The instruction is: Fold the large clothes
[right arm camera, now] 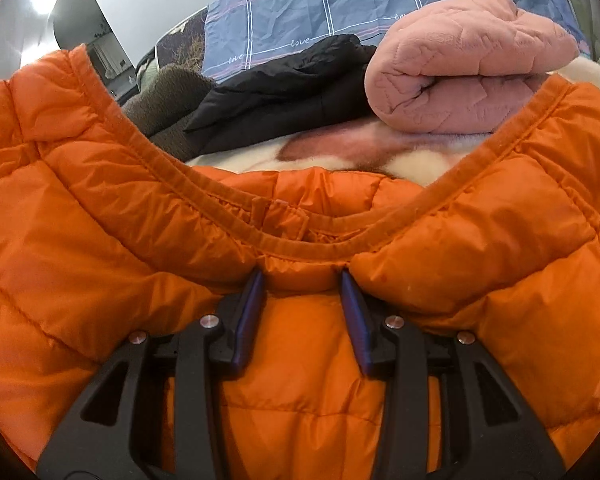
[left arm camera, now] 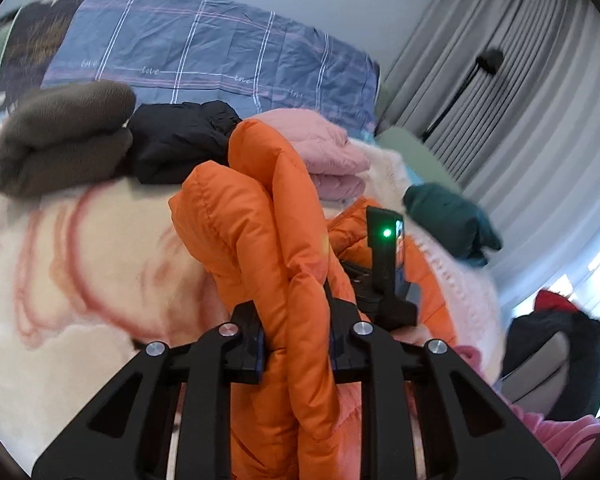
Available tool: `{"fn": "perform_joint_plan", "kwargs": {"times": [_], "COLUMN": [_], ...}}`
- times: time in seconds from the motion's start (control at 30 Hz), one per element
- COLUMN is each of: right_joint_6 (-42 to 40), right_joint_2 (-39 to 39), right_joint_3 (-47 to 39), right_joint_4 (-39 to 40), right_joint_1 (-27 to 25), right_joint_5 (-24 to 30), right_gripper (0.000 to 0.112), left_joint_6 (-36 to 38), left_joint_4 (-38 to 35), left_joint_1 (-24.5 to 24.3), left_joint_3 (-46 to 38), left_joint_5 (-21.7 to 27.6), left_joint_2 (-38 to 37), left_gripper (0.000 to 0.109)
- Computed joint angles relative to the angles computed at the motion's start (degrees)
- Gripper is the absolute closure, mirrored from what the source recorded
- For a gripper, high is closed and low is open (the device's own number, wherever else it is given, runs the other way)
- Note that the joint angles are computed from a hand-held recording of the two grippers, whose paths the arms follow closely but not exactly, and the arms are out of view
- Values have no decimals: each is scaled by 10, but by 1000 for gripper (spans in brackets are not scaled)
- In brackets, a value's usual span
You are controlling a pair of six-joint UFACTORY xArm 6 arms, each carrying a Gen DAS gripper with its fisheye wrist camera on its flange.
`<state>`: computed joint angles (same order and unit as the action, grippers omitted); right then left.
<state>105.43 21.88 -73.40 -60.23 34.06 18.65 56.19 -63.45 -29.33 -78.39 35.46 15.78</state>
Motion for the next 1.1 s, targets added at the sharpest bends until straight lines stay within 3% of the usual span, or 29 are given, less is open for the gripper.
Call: {"fn": "perform_joint_plan", "kwargs": {"times": [0.27, 0.43, 0.6, 0.7, 0.83, 0.87, 0.93, 0.97, 1.0, 1.07, 1.1], "right_joint_6": [39, 159, 255, 229, 93, 93, 147, 172, 214, 247, 228], "right_joint_2": [-10, -27, -42, -74, -150, -174, -238, -254, -271, -266, -249], "right_joint_3": [14, 36, 51, 76, 104, 119, 174, 193, 218, 235, 237], "right_joint_4": [-36, -143, -219, -181, -58, -58, -85, -101, -130, -150, -131], "right_joint_1": [-6, -24, -35, -18, 56, 67, 71, 65, 56, 47, 55], "right_joint_5": [-22, -67, -95, -52, 139, 156, 119, 88, 40, -27, -33], "right_gripper": [71, 71, 71, 71, 64, 63, 64, 70, 88, 108, 108], "left_joint_6": [-120, -157, -191, -215, -240, -242, -237, -235, -233, -225, -221], "left_joint_4": [126, 176, 221, 240, 253, 251, 242, 237, 234, 223, 218], "left_joint_1": [-37, -63, -78, -86, -94, -96, -96, -97, -99, -103, -105], "left_joint_3": [-25, -65, -81, -85, -87, -85, -78, -76, -75, -74, -75], "left_joint_5": [0, 50, 53, 43, 25, 22, 17, 16, 15, 12, 13], "left_joint_2": [-3, 9, 18, 20, 21, 20, 15, 13, 11, 10, 11], "left_gripper": [87, 85, 85, 85, 85, 85, 86, 86, 86, 86, 86]}}
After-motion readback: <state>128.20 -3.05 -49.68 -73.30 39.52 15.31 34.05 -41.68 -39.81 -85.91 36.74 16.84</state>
